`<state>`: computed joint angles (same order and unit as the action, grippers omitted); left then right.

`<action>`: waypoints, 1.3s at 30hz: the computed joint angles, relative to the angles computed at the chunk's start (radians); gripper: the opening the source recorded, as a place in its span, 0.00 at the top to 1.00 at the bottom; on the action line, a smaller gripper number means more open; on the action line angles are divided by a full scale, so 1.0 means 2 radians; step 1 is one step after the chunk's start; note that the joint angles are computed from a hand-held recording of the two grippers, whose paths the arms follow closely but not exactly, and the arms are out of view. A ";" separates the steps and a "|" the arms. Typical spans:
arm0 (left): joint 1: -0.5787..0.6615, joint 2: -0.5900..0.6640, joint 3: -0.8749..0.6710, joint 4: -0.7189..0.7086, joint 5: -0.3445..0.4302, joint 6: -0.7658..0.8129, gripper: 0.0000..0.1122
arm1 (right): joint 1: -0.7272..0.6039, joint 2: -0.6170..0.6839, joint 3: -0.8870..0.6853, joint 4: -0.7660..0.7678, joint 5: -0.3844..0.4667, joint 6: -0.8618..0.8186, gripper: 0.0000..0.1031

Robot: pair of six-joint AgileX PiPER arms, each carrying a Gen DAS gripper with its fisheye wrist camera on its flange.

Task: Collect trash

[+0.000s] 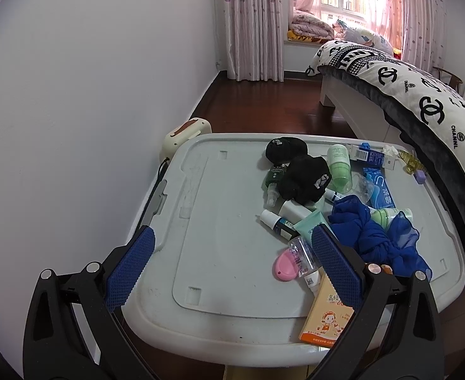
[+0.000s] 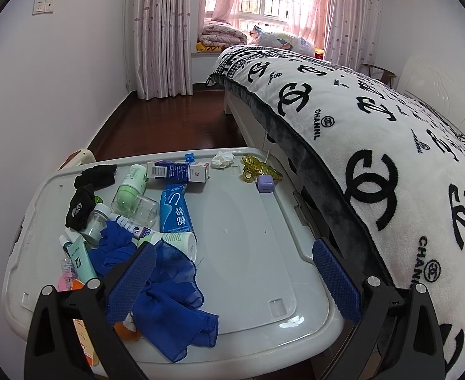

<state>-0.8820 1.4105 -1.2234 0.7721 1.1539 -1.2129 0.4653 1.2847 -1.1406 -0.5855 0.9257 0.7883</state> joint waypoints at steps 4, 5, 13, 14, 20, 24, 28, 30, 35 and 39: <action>0.002 0.002 -0.003 -0.004 0.000 0.006 0.13 | 0.002 0.000 0.003 -0.001 0.000 0.003 0.05; 0.003 0.002 -0.003 -0.005 -0.001 0.007 0.13 | 0.002 0.001 0.001 0.000 0.000 0.002 0.05; 0.004 0.003 -0.004 -0.006 -0.003 0.011 0.13 | 0.007 -0.001 0.006 -0.003 0.001 0.010 0.05; 0.004 0.003 -0.004 -0.006 -0.003 0.011 0.13 | 0.006 -0.001 0.006 -0.002 0.000 0.008 0.05; 0.005 0.003 -0.004 -0.010 -0.004 0.013 0.13 | 0.002 0.000 0.003 0.003 0.000 0.002 0.05; 0.004 0.003 -0.002 -0.017 -0.014 0.022 0.13 | 0.002 0.000 0.004 0.002 0.001 0.003 0.05; 0.022 0.019 0.006 -0.097 -0.077 0.104 0.13 | -0.001 0.000 0.003 0.006 0.000 -0.002 0.05; 0.029 0.043 0.003 -0.151 -0.098 0.154 0.13 | 0.001 -0.001 0.004 0.009 0.000 -0.001 0.05; 0.005 0.112 -0.016 -0.210 -0.108 0.246 0.13 | -0.006 -0.003 0.002 0.016 0.001 -0.016 0.05; 0.006 0.159 -0.028 -0.223 -0.105 0.247 0.13 | -0.006 -0.004 0.004 0.024 -0.001 -0.022 0.05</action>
